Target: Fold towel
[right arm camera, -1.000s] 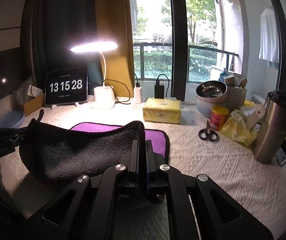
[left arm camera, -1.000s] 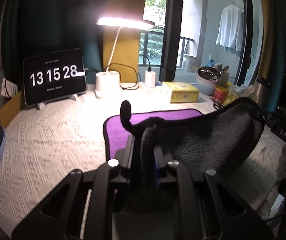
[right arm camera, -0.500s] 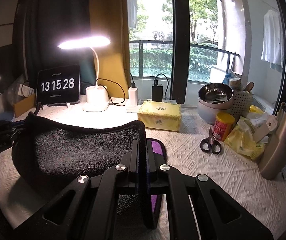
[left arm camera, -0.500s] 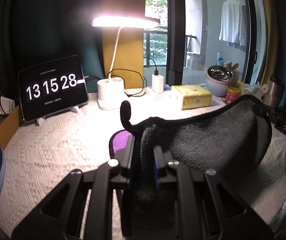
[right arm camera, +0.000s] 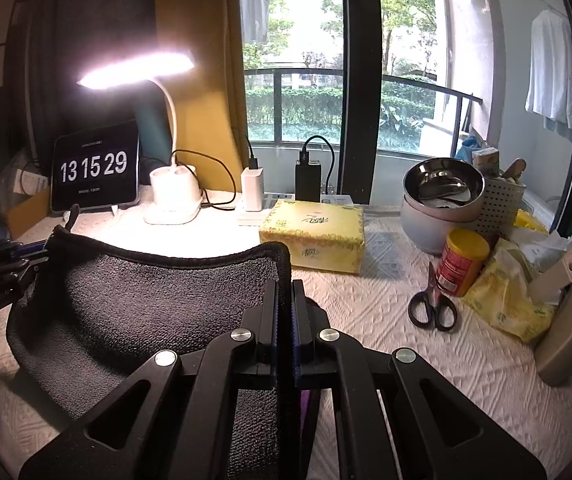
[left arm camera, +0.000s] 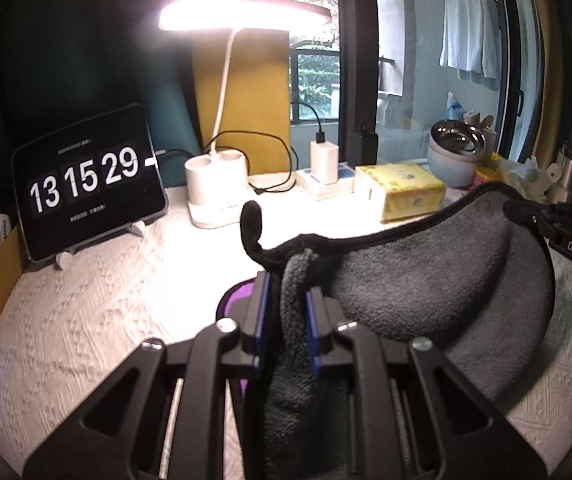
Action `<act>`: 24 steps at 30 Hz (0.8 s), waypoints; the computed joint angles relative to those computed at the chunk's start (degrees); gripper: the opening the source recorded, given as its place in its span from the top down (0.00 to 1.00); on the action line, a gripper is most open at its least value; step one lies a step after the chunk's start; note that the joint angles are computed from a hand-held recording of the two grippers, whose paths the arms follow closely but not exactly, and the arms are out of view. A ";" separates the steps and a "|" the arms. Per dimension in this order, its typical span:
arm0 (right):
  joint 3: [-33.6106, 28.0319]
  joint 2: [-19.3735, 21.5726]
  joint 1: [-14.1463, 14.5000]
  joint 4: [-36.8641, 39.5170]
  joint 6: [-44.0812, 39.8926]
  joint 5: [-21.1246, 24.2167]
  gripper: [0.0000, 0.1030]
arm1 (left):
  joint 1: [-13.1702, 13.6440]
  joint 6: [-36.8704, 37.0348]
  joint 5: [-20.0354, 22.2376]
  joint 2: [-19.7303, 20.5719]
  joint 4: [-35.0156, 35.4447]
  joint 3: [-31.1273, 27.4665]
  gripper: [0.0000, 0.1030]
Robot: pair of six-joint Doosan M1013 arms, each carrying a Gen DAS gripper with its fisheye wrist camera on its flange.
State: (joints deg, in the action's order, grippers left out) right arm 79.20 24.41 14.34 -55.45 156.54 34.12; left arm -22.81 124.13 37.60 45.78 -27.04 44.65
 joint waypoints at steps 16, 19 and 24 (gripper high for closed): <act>-5.43 4.05 -1.38 7.20 -7.69 3.44 0.94 | -0.02 -9.88 12.10 8.40 5.53 -14.79 0.83; -7.29 5.23 -1.61 10.94 -11.83 6.12 0.94 | -0.10 -11.68 14.55 9.98 6.73 -17.64 0.83; -9.67 6.87 -1.86 14.15 -17.09 9.21 0.94 | -0.86 -14.18 15.46 11.39 12.30 -19.84 0.81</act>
State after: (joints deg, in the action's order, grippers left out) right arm 69.53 31.28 12.49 -41.30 139.45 43.33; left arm -23.68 109.96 53.05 57.17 -14.74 24.80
